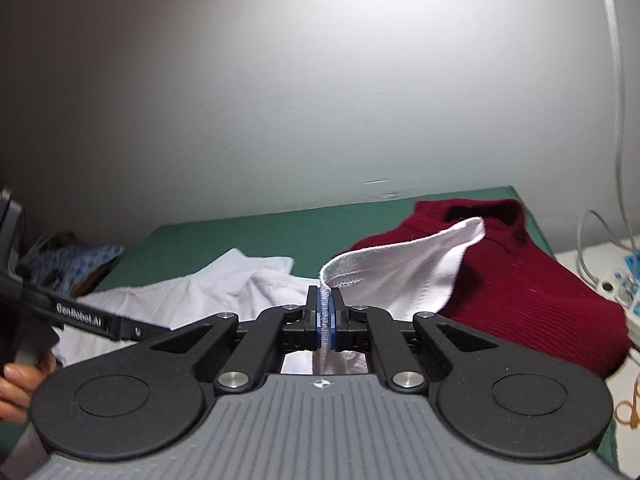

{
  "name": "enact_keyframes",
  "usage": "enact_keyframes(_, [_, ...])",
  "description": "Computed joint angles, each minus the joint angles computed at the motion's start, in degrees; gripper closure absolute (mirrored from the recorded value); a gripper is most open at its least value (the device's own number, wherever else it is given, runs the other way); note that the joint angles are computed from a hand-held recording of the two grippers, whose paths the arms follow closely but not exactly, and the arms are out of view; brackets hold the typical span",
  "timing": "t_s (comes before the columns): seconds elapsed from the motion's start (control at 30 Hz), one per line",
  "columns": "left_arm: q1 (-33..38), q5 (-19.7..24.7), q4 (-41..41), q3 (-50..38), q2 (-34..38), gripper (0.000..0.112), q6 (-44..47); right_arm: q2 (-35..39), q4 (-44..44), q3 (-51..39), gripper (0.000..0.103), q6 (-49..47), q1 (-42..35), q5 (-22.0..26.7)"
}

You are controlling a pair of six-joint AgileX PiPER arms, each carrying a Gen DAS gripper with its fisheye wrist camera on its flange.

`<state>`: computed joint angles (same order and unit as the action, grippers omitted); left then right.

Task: Fold clothes

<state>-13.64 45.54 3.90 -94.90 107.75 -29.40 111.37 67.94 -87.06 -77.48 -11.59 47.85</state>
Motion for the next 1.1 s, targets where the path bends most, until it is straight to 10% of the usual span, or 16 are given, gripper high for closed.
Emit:
enact_keyframes(0.2, [2.6, -3.5, 0.8, 8.4, -4.6, 0.022, -1.5, -1.1, -1.1, 8.9, 0.096, -12.6, 12.4, -4.8])
enact_keyframes(0.33, [2.4, -3.7, 2.7, 10.6, -4.4, 0.023, -2.7, -4.3, -1.0, 14.7, 0.064, -18.5, 13.1, -5.1])
enact_keyframes(0.57, [0.2, -8.8, -6.6, 9.8, -0.9, 0.027, 6.1, -5.9, 0.4, 17.0, 0.064, -8.6, -5.2, 11.8])
enact_keyframes(0.87, [-9.6, -6.7, 9.9, 2.0, 4.7, 0.037, 1.3, -8.2, 3.0, 22.3, 0.064, -14.7, -8.2, 8.6])
enact_keyframes(1.1, [-9.8, -13.9, -0.4, 4.5, 2.2, 0.032, 18.1, -7.1, 2.9, 21.1, 0.064, -13.4, -8.6, 8.7])
